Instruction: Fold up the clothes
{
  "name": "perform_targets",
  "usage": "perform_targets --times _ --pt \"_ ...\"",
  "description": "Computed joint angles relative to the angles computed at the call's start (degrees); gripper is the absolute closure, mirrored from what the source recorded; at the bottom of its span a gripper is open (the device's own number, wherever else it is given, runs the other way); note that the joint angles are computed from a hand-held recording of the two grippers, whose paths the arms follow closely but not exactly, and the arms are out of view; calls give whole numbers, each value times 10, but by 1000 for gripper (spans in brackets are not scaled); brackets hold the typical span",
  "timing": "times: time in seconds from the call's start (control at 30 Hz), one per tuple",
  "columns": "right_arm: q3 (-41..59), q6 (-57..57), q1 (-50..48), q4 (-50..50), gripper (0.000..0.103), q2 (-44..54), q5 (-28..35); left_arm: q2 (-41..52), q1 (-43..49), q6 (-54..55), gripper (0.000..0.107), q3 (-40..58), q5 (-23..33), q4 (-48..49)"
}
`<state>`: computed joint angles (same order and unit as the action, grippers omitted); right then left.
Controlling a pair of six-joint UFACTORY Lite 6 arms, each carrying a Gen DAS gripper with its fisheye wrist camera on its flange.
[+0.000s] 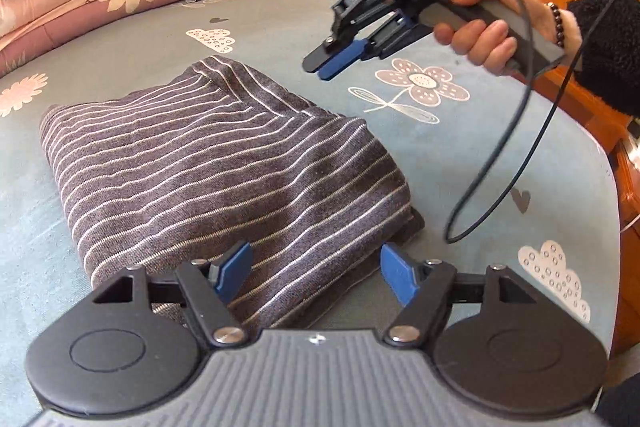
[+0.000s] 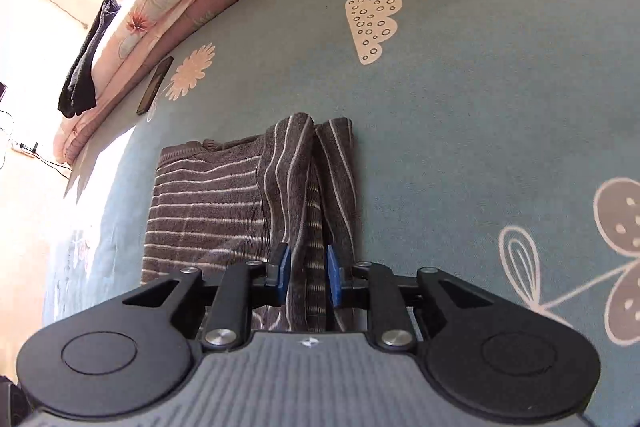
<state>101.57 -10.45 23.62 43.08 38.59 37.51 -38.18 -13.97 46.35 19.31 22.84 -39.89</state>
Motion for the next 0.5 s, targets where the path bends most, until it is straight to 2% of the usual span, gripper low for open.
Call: perform_targets --times 0.13,0.2,0.27,0.33,0.5 --pt "-208 -69 1 18 78 -160 -16 -4 -20 -14 36 -4 1 59" --pt "-301 -120 12 50 67 -231 -30 3 -31 -9 36 -8 -4 75" --pt "-378 -140 56 52 64 -287 -81 13 -37 -5 36 -8 -6 82" --pt "-424 -160 101 59 64 -308 -142 17 -46 -18 36 -11 -8 103" --pt "-474 -332 125 248 64 -308 -160 -4 -58 -60 35 -22 -3 142"
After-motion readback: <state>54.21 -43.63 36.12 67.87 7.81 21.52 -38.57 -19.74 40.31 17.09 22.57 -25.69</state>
